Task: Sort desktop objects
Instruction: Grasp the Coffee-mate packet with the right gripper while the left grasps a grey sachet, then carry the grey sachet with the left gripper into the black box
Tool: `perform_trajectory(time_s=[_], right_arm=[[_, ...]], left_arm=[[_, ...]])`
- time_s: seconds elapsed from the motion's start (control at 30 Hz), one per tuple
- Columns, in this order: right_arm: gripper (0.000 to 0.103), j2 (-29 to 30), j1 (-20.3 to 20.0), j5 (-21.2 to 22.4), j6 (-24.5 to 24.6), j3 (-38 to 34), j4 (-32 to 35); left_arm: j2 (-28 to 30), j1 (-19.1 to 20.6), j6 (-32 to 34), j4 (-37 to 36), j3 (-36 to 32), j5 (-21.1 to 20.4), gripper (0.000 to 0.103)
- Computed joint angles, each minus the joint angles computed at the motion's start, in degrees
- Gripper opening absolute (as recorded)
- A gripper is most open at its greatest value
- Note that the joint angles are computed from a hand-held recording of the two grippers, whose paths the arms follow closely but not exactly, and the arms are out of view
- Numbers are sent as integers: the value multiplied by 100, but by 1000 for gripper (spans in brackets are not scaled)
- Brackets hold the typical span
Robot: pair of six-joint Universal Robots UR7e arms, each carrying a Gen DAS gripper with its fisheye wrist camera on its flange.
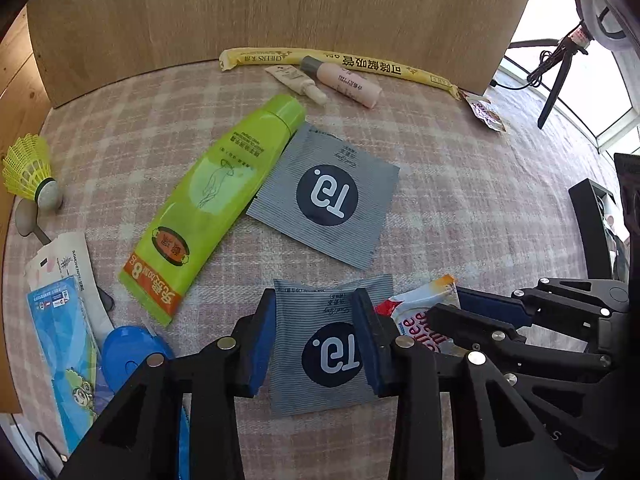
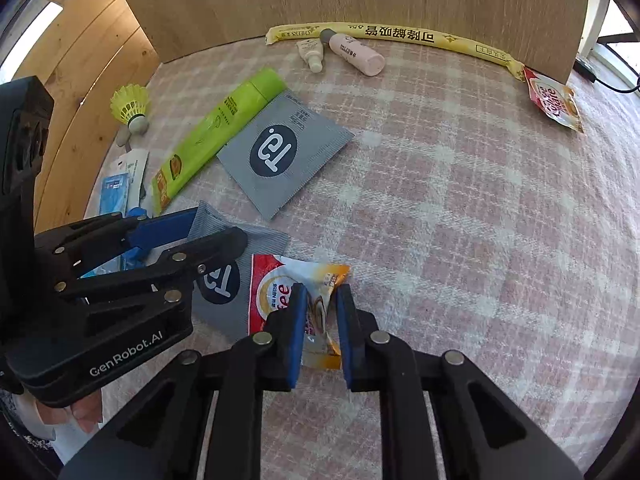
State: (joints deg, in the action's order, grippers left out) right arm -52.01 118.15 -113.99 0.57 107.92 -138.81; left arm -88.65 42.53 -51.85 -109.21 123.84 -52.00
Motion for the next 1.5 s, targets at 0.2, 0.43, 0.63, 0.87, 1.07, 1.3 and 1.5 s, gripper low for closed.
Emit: perform_trajectory(time_s=[0.2,0.43,0.63,0.87,1.07,1.3,1.5], right_arm=[[7,-232,-108,152,140,200,-214],[6,-484,-122,187,51,350,-346],[5,-671,-169,204,8,437,-433],[5,-1065,-277,286,4,534,-539],[5,-1622,-387,135,-16,649,-643],[5,-2592,-725,-297,53,765,-532],[5,-3594,-1146,-671,103,961,-386]], left_arm=[[-393,-10,-366,-144,144,-39,6],[-645,-159,-790,95,296,41,0],[-780,-348,-1016,100,328,85,0],[-751,-766,-982,204,51,323,0],[-259,-1036,-497,-212,-294,331,0],[791,-1241,303,-1151,-779,-2,0],[1829,-1425,1068,-1967,-1313,-585,0]])
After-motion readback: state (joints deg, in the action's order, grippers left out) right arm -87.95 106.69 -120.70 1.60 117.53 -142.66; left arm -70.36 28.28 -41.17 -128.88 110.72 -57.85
